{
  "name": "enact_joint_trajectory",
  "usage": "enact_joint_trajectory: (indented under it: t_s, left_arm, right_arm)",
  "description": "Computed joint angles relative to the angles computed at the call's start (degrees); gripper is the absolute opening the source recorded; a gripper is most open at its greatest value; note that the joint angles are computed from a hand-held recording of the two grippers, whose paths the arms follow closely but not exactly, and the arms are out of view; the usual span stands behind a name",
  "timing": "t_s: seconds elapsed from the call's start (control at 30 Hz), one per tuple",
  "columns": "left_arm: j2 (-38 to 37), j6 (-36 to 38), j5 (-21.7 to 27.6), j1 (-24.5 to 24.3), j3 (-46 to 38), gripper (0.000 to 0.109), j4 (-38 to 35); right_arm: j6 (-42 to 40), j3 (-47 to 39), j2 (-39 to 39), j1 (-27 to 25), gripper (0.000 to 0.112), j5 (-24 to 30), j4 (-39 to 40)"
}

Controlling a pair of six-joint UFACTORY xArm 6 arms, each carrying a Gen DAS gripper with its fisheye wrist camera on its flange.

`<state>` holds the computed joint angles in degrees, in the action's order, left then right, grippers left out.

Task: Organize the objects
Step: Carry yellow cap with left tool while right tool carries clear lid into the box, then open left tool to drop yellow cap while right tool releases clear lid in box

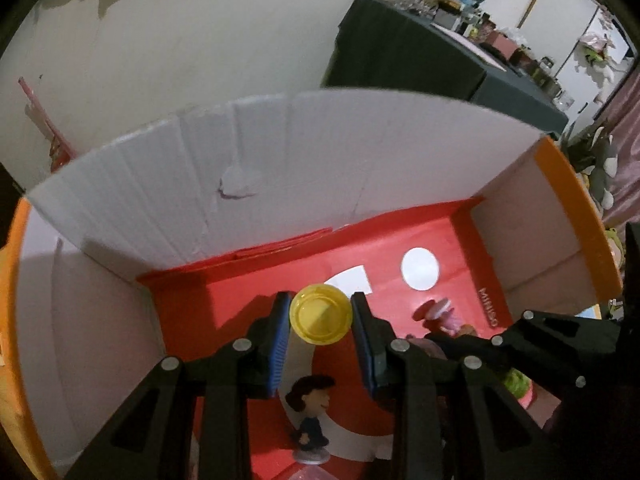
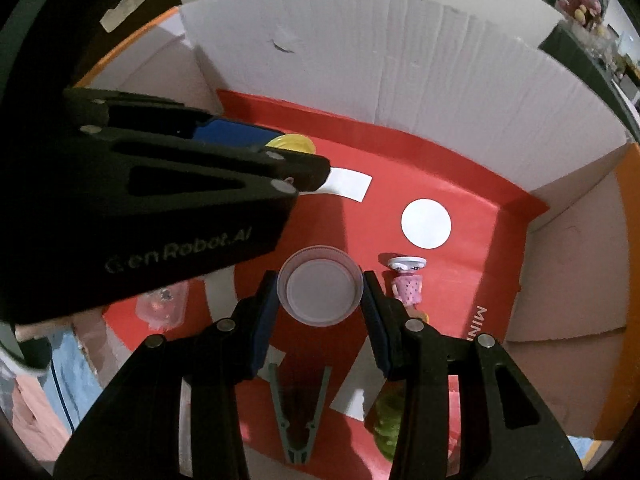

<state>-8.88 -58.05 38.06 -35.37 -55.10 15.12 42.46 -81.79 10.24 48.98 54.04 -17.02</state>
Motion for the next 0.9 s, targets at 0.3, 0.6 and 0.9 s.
enact_joint_trajectory:
  t_s: [0.3,0.6,0.9]
  left_arm:
    - [0.1,-0.6,1.1,-0.6,0.5,0.032,-0.7]
    - [-0.9,-0.5,0.7,-0.3,1.7,0.032,0.1]
    - [-2.6,0.3,0.4,0.2,3.4,0.032,0.0]
  right_arm:
    - [-0.3,-2.4,1.4,-0.3,0.040,2.3,1.6]
    - [1.3,-1.0,0.4,0.8,0.040,2.6,-1.3]
    - [2.0,0.8,-1.3,1.1,0.040,2.6,-2.2]
